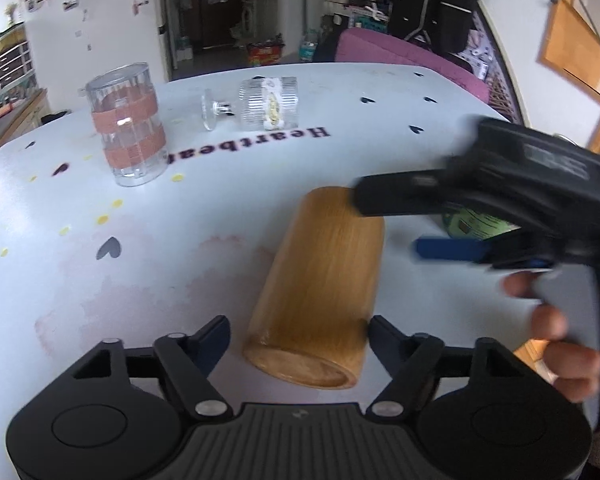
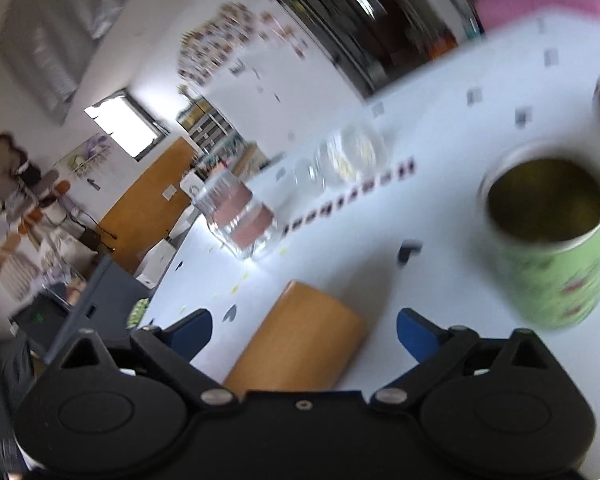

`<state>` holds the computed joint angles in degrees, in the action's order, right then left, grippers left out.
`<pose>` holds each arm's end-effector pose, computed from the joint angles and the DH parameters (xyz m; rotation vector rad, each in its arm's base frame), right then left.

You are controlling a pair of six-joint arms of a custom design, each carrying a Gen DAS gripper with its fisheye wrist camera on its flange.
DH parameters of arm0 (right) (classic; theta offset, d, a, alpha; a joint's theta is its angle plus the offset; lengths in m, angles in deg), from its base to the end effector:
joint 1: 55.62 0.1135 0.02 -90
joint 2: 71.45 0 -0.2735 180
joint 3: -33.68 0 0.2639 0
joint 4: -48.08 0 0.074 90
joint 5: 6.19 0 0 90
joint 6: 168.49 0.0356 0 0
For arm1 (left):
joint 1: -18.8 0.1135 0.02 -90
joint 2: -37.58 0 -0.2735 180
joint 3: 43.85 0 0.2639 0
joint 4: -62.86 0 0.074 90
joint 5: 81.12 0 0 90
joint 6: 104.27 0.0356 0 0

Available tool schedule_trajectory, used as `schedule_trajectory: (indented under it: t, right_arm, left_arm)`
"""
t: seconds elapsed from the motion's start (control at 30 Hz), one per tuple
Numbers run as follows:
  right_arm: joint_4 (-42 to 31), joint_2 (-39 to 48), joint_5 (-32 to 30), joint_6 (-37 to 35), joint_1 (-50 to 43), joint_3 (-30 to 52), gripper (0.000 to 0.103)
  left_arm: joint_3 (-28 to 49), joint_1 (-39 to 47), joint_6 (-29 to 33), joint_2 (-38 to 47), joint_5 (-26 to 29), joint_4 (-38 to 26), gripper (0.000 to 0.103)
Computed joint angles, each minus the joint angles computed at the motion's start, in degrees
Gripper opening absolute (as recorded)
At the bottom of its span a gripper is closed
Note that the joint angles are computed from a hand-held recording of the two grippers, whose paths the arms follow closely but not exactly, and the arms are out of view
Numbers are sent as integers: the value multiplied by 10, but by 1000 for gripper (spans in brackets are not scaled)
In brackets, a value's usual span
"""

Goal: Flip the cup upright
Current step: 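Close the left gripper on the wooden cup's rim end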

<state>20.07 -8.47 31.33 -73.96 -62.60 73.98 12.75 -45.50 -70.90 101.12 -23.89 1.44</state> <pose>0.2018 0.0037 0.1814 -0.1671 2.2587 1.0822 0.1034 -0.1704 0.2299 0.0267 2.4686 -0.0526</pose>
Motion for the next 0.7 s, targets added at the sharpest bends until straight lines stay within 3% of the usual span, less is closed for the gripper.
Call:
schedule_trajectory:
  t: [0.17, 0.23, 0.37, 0.6, 0.7]
  right_arm:
    - [29, 138, 2, 147, 49, 31, 97]
    - [75, 158, -10, 192, 55, 18, 95]
    - [84, 148, -8, 225, 57, 10, 95]
    - [77, 170, -23, 235, 43, 21, 74]
    - [79, 174, -23, 222, 40, 22, 72]
  left_arm:
    - [-4, -16, 6, 4, -13, 3, 71]
    - [-6, -18, 6, 2, -13, 4, 71]
    - [-7, -22, 8, 1, -17, 3, 71]
    - [-13, -33, 15, -1, -27, 5, 69]
    - [-32, -34, 31, -17, -30, 33, 69]
